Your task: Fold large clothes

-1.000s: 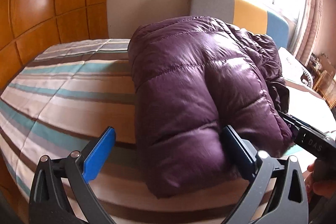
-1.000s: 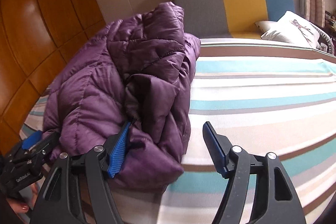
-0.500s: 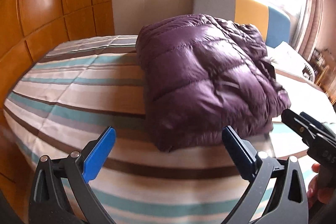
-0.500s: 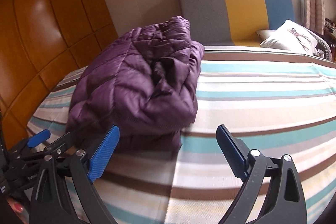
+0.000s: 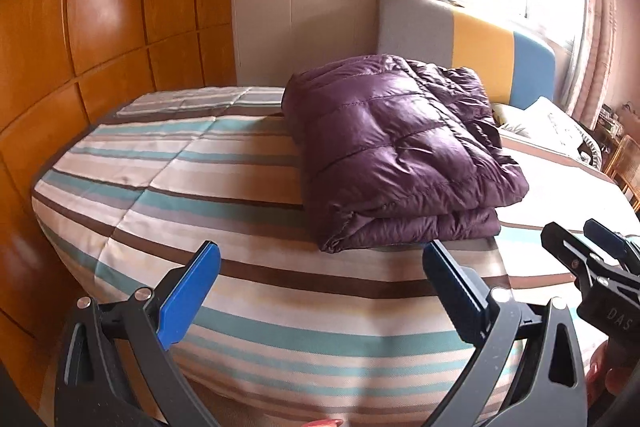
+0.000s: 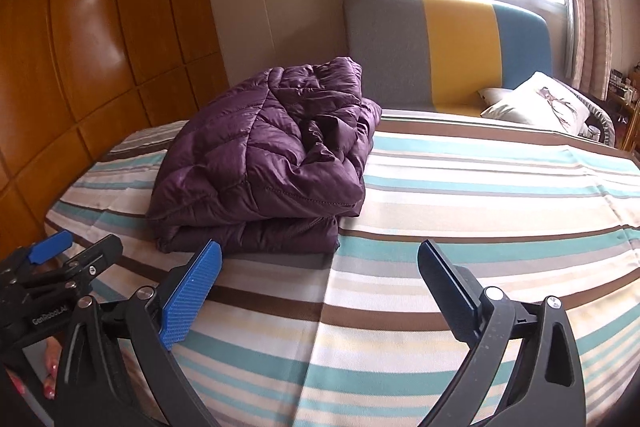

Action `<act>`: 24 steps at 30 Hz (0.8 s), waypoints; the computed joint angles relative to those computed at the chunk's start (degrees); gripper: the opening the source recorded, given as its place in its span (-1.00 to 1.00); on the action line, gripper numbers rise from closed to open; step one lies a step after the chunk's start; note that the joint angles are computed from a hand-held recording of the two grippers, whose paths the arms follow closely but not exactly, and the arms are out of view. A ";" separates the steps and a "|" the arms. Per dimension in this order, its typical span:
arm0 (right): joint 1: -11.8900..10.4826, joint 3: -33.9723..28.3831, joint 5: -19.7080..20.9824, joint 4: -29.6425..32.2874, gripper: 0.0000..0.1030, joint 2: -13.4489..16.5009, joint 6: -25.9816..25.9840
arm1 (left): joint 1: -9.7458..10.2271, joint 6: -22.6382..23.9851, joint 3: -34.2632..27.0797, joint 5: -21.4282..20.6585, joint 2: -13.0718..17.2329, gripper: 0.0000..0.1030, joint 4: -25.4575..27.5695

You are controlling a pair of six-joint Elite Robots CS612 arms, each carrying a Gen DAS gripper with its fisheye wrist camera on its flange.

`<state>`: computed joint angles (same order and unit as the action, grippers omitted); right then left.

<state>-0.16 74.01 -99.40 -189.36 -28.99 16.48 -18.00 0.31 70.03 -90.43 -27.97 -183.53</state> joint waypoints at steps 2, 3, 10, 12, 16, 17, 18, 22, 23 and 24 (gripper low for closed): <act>0.01 0.29 -0.50 -0.18 0.90 -0.12 -0.19 | -0.08 0.42 0.37 0.08 -0.11 0.96 -0.86; -0.01 0.48 -0.63 -0.52 0.90 -0.16 -0.45 | -0.06 0.34 0.51 -0.17 -0.19 0.96 -0.96; -0.20 1.61 -0.51 -1.95 0.90 -0.51 -0.08 | 0.08 -0.81 1.01 -1.03 -0.55 0.96 -0.78; -0.15 1.66 -0.47 -2.41 0.90 -0.52 -0.39 | 0.09 -0.55 1.06 -1.13 -0.57 0.96 -0.76; -0.10 1.74 -0.31 -2.80 0.90 -0.56 -0.65 | 0.03 -0.31 1.51 -1.28 -0.72 0.96 -1.55; -0.05 1.71 -0.49 -2.72 0.90 -0.53 -0.71 | 0.03 -0.22 1.51 -1.39 -0.73 0.96 -1.58; -0.03 1.70 -0.54 -2.65 0.90 -0.53 -0.74 | 0.02 -0.20 1.55 -1.44 -0.76 0.96 -1.61; -0.06 1.69 -0.29 -2.47 0.90 -0.52 -0.57 | 0.00 -0.12 1.74 -1.50 -0.84 0.96 -1.88; -0.07 1.74 -0.26 -2.58 0.90 -0.53 -0.50 | 0.00 -0.13 1.75 -1.46 -0.84 0.96 -1.93; -0.06 1.74 -0.28 -2.60 0.90 -0.52 -0.48 | -0.01 -0.13 1.76 -1.41 -0.83 0.96 -1.94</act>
